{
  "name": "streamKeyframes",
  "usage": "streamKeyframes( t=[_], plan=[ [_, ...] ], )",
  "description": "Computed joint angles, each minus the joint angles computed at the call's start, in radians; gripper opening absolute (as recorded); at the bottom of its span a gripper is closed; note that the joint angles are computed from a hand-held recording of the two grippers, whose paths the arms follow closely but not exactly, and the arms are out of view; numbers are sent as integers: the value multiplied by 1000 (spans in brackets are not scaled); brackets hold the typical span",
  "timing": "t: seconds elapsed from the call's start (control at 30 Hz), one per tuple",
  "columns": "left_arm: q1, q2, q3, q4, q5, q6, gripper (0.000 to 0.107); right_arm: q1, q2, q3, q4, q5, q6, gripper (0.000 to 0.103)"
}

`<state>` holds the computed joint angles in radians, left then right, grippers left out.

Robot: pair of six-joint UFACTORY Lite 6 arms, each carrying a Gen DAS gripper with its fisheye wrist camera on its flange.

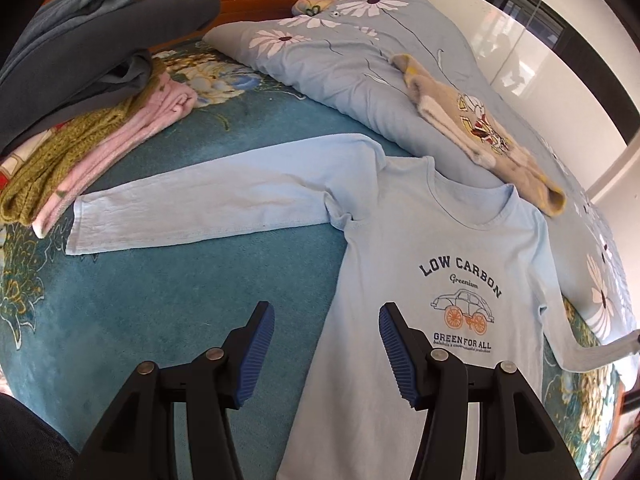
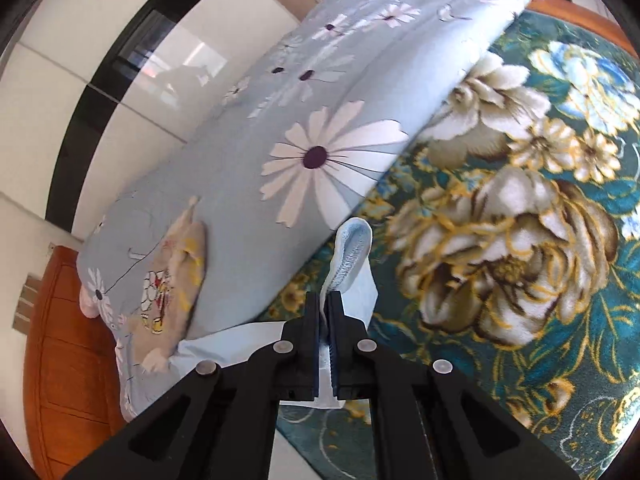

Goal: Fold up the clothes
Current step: 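Grasp a sleeve cuff with the right tool and fold it across the shirt front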

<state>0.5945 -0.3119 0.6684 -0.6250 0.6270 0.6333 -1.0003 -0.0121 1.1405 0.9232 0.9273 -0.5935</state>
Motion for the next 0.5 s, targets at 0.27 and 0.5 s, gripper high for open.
streamKeyframes(
  t=[0.27,0.5],
  plan=[
    [225,133,69,-115,19,63,59,726,49,188,13,-188,188,4],
    [350,287,137,-126,28,14,59,1312,525,628,-352,-341,578,4]
  ],
)
